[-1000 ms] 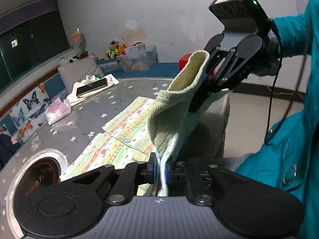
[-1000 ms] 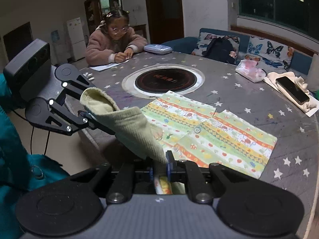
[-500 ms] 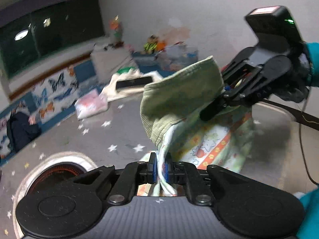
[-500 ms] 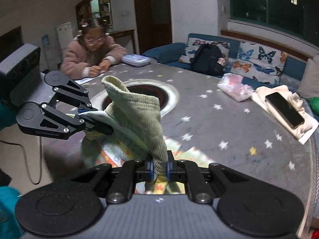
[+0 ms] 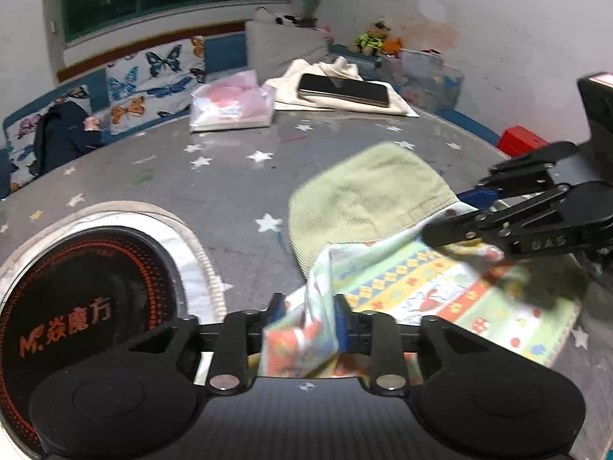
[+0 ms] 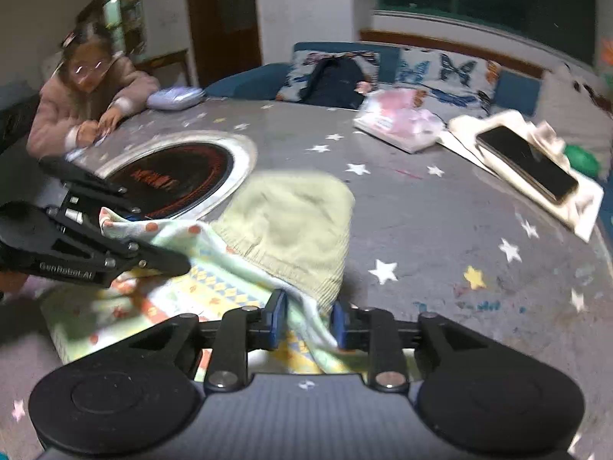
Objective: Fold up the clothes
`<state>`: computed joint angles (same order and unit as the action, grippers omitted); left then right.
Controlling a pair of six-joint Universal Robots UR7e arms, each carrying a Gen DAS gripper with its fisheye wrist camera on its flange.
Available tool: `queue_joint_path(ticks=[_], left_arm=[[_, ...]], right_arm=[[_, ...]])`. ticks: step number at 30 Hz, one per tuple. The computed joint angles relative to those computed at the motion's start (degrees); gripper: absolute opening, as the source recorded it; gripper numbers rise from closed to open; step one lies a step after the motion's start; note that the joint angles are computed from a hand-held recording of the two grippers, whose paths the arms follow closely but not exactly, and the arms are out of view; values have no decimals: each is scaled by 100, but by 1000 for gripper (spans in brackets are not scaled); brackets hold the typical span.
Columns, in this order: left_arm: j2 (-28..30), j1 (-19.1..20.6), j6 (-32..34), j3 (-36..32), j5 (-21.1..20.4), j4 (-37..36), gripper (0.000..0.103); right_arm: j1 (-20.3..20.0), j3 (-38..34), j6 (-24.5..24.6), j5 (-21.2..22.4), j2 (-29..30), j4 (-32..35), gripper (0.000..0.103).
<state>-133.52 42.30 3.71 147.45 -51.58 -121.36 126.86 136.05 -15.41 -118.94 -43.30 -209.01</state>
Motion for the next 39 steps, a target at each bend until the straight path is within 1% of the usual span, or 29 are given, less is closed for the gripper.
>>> queue_joint_path(ticks=[1, 2, 3, 5, 6, 7, 9, 11, 14, 16, 19, 21, 22, 24, 25, 26, 29, 31, 33, 35, 37, 38, 39], left_arm=[[-83, -57, -93, 4, 69, 109, 39], [-121, -55, -138, 3, 111, 133, 43], [-154, -48, -179, 2, 152, 150, 45], [-135, 61, -185, -5, 135, 20, 47], [-120, 120, -184, -9, 124, -53, 50], [-113, 125, -230, 3, 188, -109, 51], [-142, 158, -315, -1, 276, -164, 53], [-148, 208, -401, -15, 356, -231, 54], [-160, 209, -620, -13, 661, -304, 54], [-235, 156, -863, -28, 945, -140, 54], [-365, 107, -1150, -75, 1277, 161, 54], [-473, 56, -1352, -117, 1477, 436, 51], [-527, 29, -1461, -140, 1576, 582, 51], [-790, -171, -1782, -208, 1628, 1013, 47], [-889, -313, -1895, -217, 1576, 1176, 47], [-983, -460, -2005, -223, 1519, 1332, 46], [-1244, -910, -2331, -241, 1352, 1761, 44], [-1129, -987, -2239, -171, 950, 1579, 44], [-870, -889, -2024, -61, 678, 1165, 43], [-476, -684, -1810, 47, 518, 671, 43], [-56, -430, -1708, 99, 459, 254, 43], [85, -337, -1657, 119, 435, 105, 43], [124, -329, -1622, 140, 462, 30, 44]], right_arm=[[12, 29, 64, -91, 35, -170, 29], [57, 52, 79, -253, 87, -376, 37], [101, 80, 73, -377, 125, -556, 42], [210, 194, 132, -583, 160, -954, 44], [276, 266, 191, -673, 166, -1150, 49], [340, 335, 254, -752, 176, -1337, 52], [469, 467, 362, -875, 197, -1674, 52], [575, 604, 409, -861, 219, -1869, 52], [561, 782, 583, -587, 193, -1773, 52], [452, 808, 642, -483, 260, -1709, 51], [181, 808, 736, -450, 349, -1770, 50], [23, 797, 771, -457, 356, -1918, 45], [-6, 779, 844, -488, 304, -1892, 45], [102, 667, 887, -729, 291, -1864, 45], [182, 605, 817, -839, 315, -1888, 46], [243, 555, 741, -847, 326, -1877, 46], [361, 365, 585, -688, 351, -1592, 45], [361, 193, 560, -627, 435, -1345, 44], [322, 7, 612, -709, 579, -1188, 44], [238, -144, 762, -836, 689, -1053, 44], [186, -214, 864, -957, 757, -1076, 44], [168, -208, 921, -964, 741, -1090, 44], [149, -201, 978, -970, 723, -1103, 44]])
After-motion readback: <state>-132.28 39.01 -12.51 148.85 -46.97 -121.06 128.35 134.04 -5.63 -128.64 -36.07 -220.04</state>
